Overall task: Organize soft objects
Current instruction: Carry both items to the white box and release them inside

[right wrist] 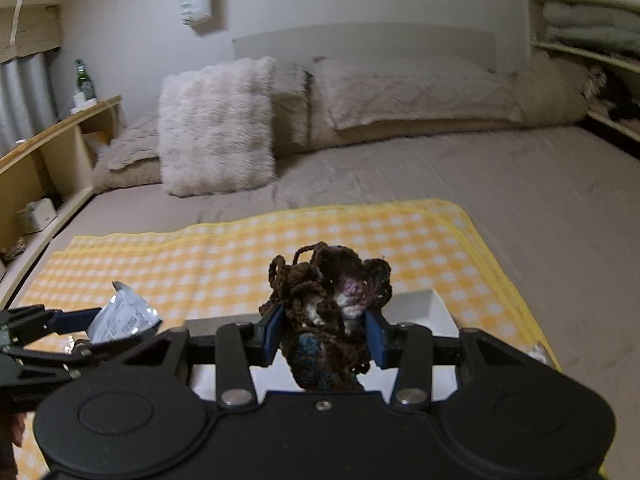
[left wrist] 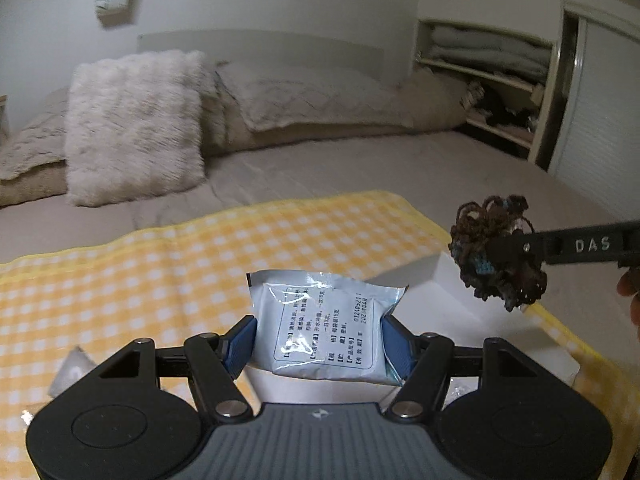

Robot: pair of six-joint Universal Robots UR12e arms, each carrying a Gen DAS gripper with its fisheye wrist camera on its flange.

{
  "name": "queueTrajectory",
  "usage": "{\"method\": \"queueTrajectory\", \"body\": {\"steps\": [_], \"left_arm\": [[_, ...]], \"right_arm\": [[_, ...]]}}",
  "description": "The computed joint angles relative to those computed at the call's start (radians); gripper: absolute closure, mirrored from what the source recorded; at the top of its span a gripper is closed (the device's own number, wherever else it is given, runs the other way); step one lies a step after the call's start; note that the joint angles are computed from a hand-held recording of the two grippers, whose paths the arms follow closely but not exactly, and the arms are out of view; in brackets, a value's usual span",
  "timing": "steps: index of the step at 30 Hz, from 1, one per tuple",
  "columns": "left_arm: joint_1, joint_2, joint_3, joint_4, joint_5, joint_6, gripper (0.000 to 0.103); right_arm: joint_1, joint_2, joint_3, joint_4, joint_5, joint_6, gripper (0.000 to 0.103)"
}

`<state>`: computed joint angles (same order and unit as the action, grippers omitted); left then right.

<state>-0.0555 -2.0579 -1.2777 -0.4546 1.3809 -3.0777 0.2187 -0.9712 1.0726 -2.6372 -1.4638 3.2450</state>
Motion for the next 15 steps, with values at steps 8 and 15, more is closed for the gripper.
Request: {"method": "queueTrajectory", "body": {"steps": [8,15], "left_arm": [[-0.014,-0.066,0.069,-0.079,-0.011,0.096,0.035],[-0.010,-0.091,0.096,-0.158,-0.013,0.171,0.035]], "right_arm": [[-0.011,0.012,-0.013,0.070,-0.005,0.028,0.059],[-0.003,0.047,-0.065,0.138,0.003,0.016,0.059]]}}
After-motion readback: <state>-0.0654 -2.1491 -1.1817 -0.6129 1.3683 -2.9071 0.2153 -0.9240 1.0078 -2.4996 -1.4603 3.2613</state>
